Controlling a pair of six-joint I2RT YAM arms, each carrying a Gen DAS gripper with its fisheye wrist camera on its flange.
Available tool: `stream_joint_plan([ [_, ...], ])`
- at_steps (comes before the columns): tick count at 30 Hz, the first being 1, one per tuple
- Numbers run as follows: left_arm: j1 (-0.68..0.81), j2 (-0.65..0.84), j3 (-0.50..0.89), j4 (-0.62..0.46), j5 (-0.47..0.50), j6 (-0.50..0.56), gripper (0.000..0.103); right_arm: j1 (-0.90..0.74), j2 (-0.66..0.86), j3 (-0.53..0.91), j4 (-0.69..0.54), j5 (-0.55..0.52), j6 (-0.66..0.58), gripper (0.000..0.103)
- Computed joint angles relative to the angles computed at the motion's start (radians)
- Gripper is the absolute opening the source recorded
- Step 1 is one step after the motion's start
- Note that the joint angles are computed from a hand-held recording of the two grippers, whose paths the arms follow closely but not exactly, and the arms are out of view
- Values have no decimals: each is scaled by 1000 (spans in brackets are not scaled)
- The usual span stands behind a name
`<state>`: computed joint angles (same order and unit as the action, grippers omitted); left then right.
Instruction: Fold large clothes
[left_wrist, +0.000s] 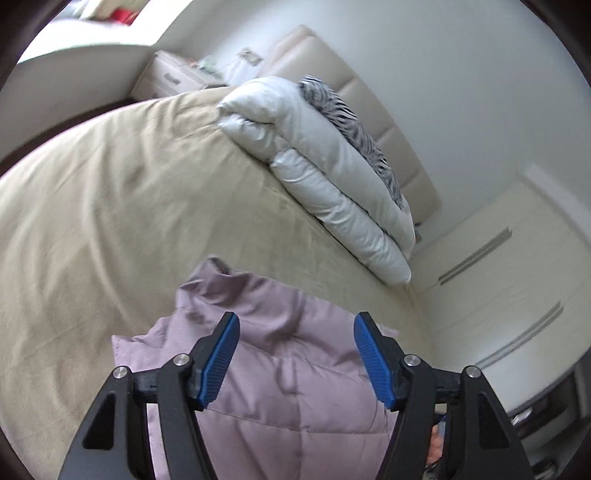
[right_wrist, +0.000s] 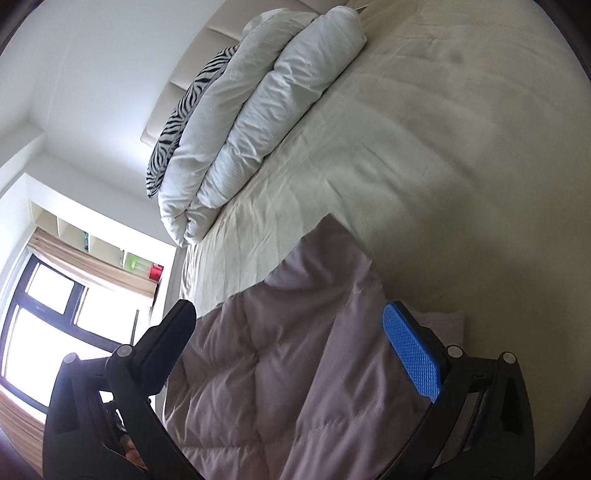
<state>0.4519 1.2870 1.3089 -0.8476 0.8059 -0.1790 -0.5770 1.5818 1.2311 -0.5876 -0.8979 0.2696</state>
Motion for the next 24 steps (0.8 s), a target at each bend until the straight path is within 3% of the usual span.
stream_joint_plan([
  [2,-172,-61,1,9,-140,29,67,37,-59,1,-69,-23,-58,100],
  [4,-340,-97,-28,59,-296,32,67,111,-101,24,-158,-55,-106,90],
  [6,-461,-91,-53,107,-415,34,66,223,-128,38,-207,-44,-118,72],
  [9,-565,-45,-72,174,-604,65,67,360,-120,48,-199,-39,-73,54],
  [11,-583,11,-63,191,-675,102,67,438,-103,41,-166,29,-45,54],
  [13,-571,91,-43,191,-719,136,67,472,-42,48,-122,67,-2,51],
  [15,-533,167,-39,195,-728,158,68,496,28,85,-85,122,41,31],
  [19,-459,245,-55,248,-659,134,68,525,175,183,-88,200,42,28],
  [24,-452,334,-17,247,-648,121,68,551,280,241,-58,278,16,22],
])
